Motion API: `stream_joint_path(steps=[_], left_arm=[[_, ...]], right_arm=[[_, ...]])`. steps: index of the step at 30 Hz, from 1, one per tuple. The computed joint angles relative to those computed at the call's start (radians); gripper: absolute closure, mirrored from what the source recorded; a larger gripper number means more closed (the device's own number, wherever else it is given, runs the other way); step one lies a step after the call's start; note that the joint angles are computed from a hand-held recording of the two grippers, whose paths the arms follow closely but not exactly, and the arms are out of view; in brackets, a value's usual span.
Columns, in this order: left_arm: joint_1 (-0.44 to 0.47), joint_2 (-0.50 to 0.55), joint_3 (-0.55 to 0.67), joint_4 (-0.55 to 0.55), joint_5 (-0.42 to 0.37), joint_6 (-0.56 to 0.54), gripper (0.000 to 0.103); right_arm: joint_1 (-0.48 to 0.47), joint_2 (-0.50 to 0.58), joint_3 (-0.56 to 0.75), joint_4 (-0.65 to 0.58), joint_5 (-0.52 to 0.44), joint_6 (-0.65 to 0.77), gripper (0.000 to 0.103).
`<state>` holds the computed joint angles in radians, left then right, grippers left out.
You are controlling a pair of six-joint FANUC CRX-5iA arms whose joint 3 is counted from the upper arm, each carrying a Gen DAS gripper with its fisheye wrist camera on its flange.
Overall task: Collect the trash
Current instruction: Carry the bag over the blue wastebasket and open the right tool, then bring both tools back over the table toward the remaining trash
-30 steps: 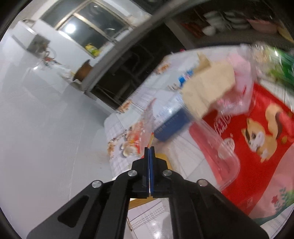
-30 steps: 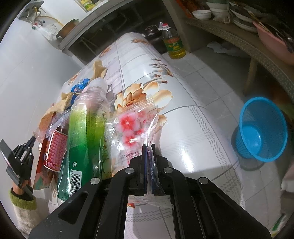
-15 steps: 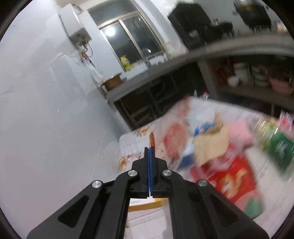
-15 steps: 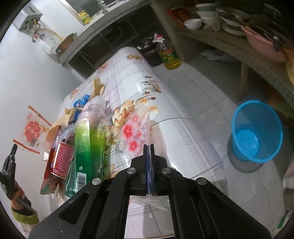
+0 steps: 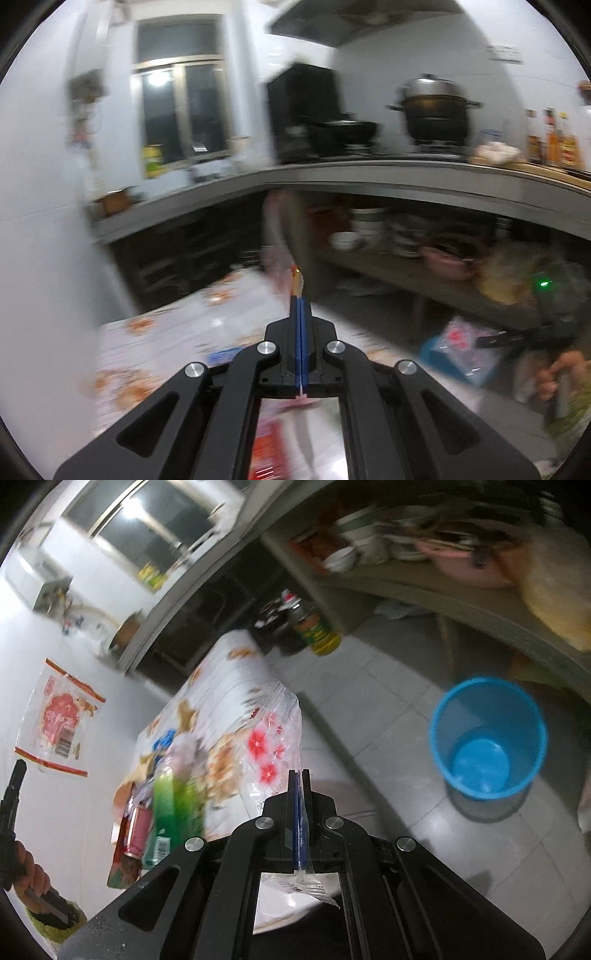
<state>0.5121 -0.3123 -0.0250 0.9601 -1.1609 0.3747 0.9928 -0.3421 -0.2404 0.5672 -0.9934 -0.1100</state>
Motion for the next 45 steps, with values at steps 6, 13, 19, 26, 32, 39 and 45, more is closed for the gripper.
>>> stream_joint_path(steps=[6, 13, 19, 26, 32, 39, 45], left_arm=[[-0.340, 0.170, 0.194, -0.194, -0.107, 0.237, 0.103], [-0.672, 0.515, 0.524, -0.381, -0.337, 0.544, 0.103], [-0.832, 0.724, 0.693, -0.520, -0.412, 0.682, 0.103], [-0.939, 0.864, 0.815, -0.651, -0.419, 0.741, 0.103], [-0.978, 0.954, 0.921, -0.717, -0.437, 0.787, 0.071], [-0.951, 0.883, 0.846, -0.672, -0.388, 0.780, 0.057], [-0.880, 0.758, 0.733, -0.572, -0.362, 0.756, 0.051]], right_arm=[[0.025, -0.156, -0.159, 0.054, -0.102, -0.210, 0.103], [-0.024, -0.284, -0.292, -0.001, -0.143, -0.359, 0.103], [-0.176, -0.292, -0.348, -0.119, -0.045, -0.333, 0.103], [-0.380, -0.191, -0.340, -0.288, 0.080, -0.195, 0.103], [-0.500, -0.062, -0.300, -0.368, 0.138, -0.048, 0.063], [-0.435, -0.082, -0.343, -0.305, 0.080, -0.134, 0.061], [-0.287, -0.148, -0.338, -0.196, -0.082, -0.251, 0.048]])
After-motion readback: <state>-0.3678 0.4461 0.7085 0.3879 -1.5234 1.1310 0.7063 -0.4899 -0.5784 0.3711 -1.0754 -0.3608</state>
